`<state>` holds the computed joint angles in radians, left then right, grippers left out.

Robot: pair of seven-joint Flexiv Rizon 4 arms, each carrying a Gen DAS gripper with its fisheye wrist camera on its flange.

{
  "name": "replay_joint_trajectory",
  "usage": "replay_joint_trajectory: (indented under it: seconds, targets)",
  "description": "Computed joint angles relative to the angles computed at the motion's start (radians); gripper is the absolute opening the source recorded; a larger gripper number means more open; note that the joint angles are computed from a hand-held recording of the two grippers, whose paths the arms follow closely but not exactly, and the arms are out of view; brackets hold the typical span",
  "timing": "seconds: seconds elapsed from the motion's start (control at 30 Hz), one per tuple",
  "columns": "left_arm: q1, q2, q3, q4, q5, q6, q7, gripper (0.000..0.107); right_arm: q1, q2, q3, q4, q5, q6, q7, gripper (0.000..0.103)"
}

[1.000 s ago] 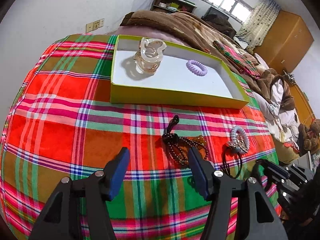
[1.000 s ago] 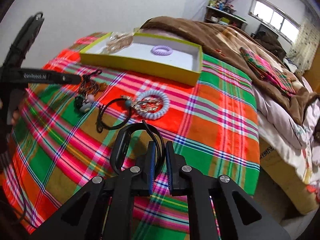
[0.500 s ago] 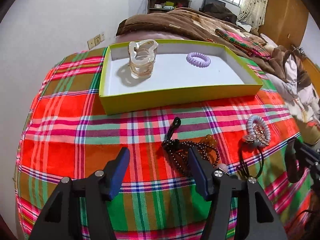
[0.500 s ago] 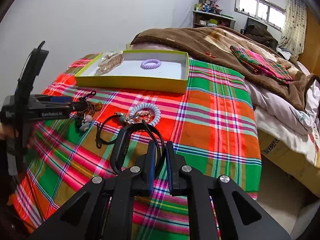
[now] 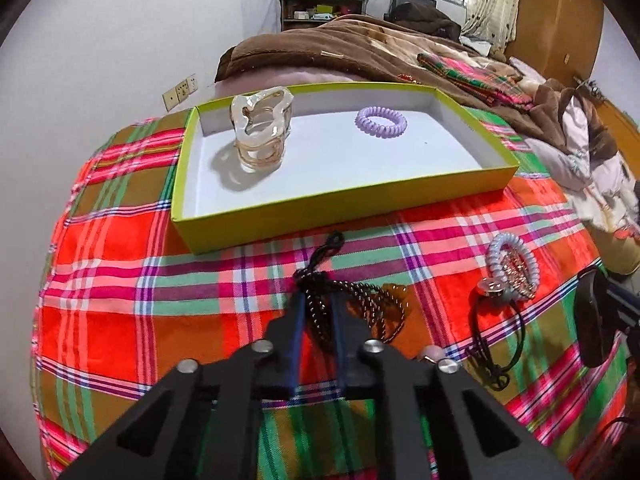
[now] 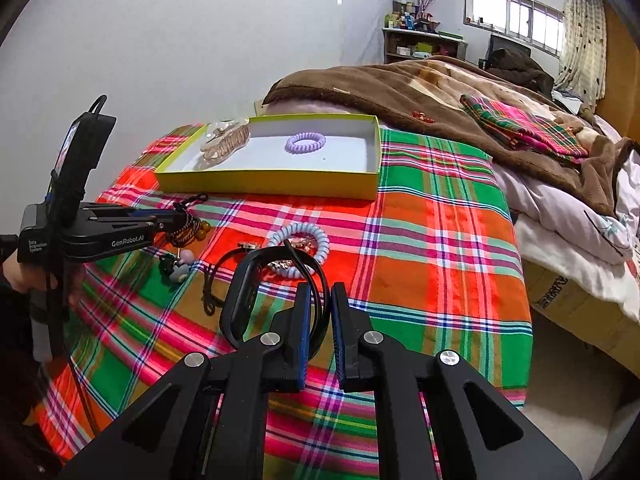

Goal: Organize jewelry
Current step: 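Close the right tool on the black strap while the left tool grasps the beaded necklace, then lift and carry the necklace and black strap with both tools into the yellow box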

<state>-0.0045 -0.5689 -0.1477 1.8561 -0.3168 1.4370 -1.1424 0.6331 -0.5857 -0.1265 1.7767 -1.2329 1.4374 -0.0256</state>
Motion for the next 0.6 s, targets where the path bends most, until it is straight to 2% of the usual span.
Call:
replay_joint_trajectory:
  seconds: [0.07,0.27,0.3,0.37,0.6]
  targets:
    - [0.036,0.003,-0.044,0.015,-0.026,0.006,0.019,0.012,0.000,-0.001,0.000,-0.002,0.000,0.000,0.003,0.010]
    - [0.047,0.009,-0.061,0.031,-0.046,0.028,0.030,0.011,0.001,0.002,-0.006,-0.004,-0.017,0.000,0.027,0.010]
    - [0.057,0.012,-0.076,0.037,-0.052,0.037,0.037,0.007,0.000,0.002,-0.005,-0.005,-0.020,-0.001,0.030,0.010]
    - [0.085,0.019,-0.113,0.052,-0.068,0.052,0.056,0.007,-0.002,0.003,-0.005,-0.007,-0.030,-0.001,0.040,0.010]
    - [0.125,0.037,-0.163,0.076,-0.093,0.084,0.085,0.007,-0.010,0.000,0.003,-0.023,-0.053,-0.002,0.061,0.010]
